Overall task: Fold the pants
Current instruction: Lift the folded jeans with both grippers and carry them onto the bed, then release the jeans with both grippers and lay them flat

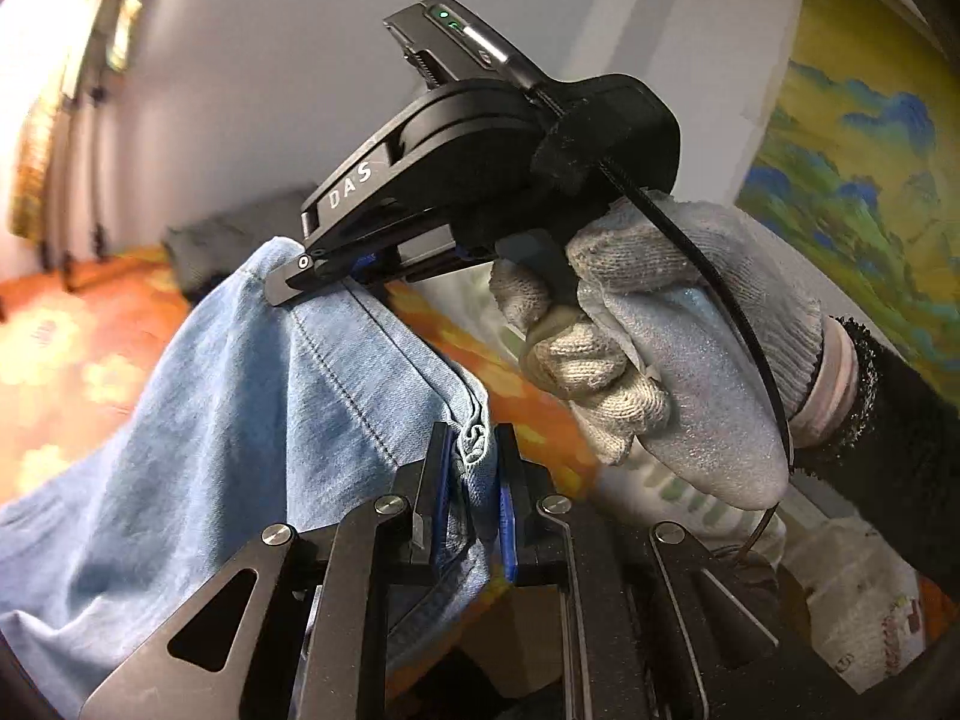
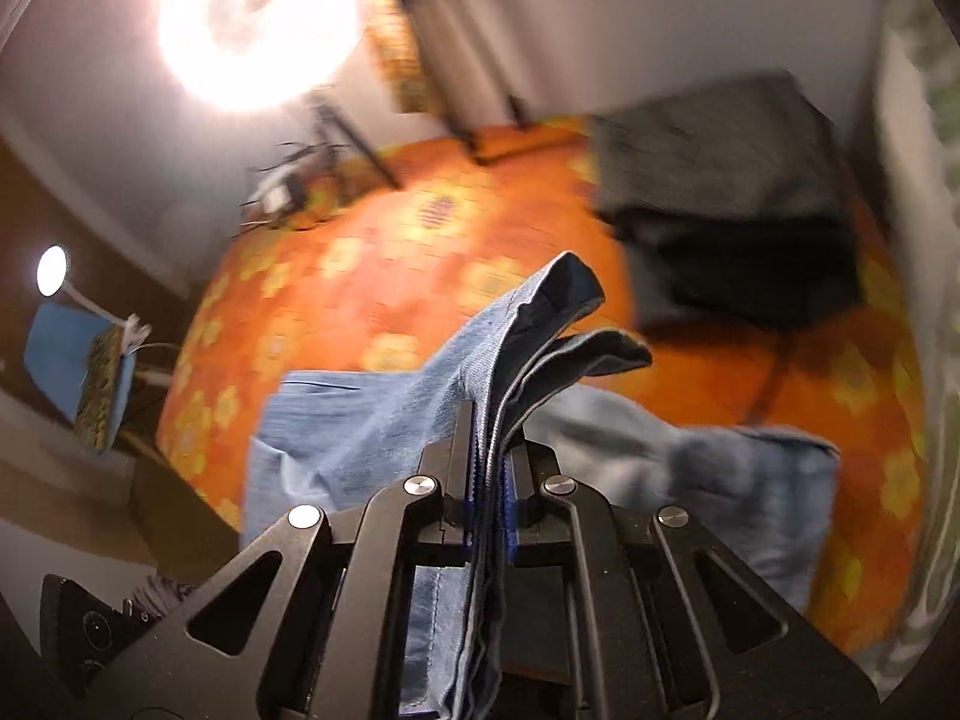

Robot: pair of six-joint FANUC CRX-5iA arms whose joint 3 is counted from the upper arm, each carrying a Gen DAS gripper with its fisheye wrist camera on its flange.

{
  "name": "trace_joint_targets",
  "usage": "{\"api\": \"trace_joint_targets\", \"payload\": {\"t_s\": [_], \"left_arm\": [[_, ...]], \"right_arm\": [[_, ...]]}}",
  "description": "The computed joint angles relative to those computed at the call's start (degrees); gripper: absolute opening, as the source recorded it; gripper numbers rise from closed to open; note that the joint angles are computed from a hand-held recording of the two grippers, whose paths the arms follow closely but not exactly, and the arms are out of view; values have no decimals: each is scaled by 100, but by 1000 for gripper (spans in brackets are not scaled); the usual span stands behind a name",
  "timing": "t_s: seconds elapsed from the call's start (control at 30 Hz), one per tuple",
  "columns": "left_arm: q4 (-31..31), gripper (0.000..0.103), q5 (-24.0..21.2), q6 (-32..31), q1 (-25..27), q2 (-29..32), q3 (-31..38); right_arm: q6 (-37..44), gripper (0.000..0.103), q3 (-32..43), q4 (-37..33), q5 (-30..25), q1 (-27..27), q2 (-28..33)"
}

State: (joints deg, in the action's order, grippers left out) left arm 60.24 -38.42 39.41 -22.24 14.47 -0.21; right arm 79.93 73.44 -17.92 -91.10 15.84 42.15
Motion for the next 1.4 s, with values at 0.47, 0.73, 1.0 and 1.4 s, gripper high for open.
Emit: {"api": "trace_joint_targets", "payload": {"t_s": [0.47,0.73,1.0,1.4], "left_arm": [[-793,12,-791,786,-332,1235,1345],[-1485,12,-1459,1275,-305,1804,2295],[-2032,20,-2032,1686,-328,1797,2764],[-3132,20,-1609,2680,843,237,1254]], "right_arm": [[339,7,-2358,-515,999,-875,-838],[449,7,-2964,-668,1197,-1051,-1027],[773,7,-3265,-392,1491,-924,-1210],[1449,22,-3734,279,1780,-665,-1575]]}}
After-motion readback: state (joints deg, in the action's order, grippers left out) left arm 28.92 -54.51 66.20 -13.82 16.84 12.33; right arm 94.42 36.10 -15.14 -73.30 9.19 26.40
